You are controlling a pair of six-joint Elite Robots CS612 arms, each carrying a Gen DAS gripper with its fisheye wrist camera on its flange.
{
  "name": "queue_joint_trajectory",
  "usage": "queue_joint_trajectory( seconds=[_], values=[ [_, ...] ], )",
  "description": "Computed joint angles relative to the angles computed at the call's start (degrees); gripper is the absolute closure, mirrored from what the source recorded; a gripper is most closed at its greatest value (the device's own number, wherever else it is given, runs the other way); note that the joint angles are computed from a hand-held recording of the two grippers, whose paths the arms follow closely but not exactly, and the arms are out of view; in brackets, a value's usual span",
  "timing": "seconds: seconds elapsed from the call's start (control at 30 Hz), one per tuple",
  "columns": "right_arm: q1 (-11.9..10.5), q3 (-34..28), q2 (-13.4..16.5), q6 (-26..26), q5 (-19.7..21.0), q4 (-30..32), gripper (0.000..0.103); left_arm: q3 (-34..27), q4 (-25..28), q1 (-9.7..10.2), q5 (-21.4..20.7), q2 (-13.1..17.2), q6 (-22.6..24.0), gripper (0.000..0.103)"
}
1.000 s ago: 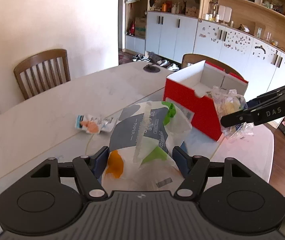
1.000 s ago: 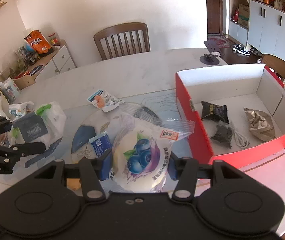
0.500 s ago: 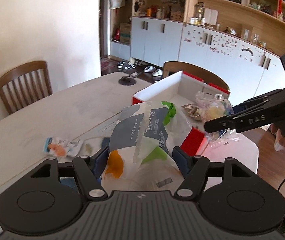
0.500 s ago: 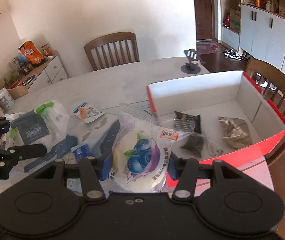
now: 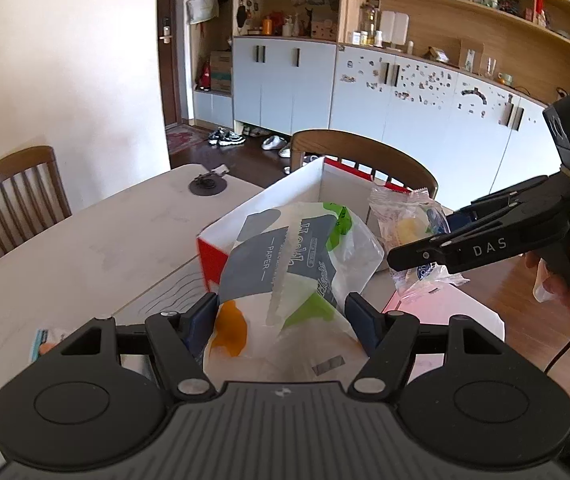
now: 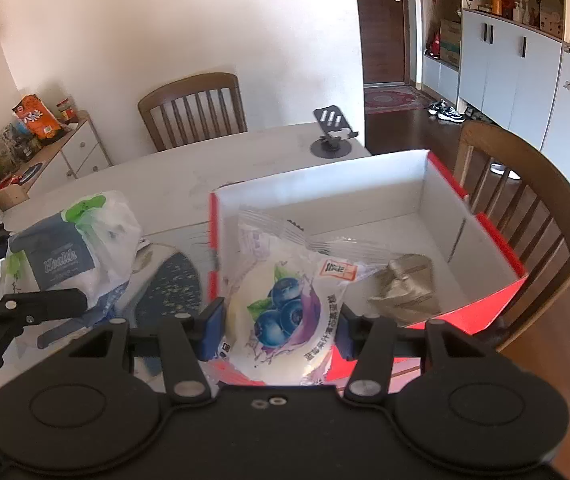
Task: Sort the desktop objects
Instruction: 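Lift and carry the tissue pack and blueberry bun into the red shoebox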
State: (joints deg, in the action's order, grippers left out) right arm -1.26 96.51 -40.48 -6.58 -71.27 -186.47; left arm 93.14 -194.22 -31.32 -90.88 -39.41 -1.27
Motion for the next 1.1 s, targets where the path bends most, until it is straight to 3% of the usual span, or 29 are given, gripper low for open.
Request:
queue_joint_trajectory(
  seconds=[0.53, 1.1],
  values=[
    [-2.60, -4.24, 1.99, -3.94, -1.29, 2.65, 0.050, -8.64, 7.15, -1.81, 2.05, 3.92, 4.14, 0.034],
    [-3.32, -10.91, 5.28, -6.58, -2.32, 7.82, 0.051, -16.46, 16.84, -2.73, 2.16, 7.75, 7.28, 0.034]
  ],
)
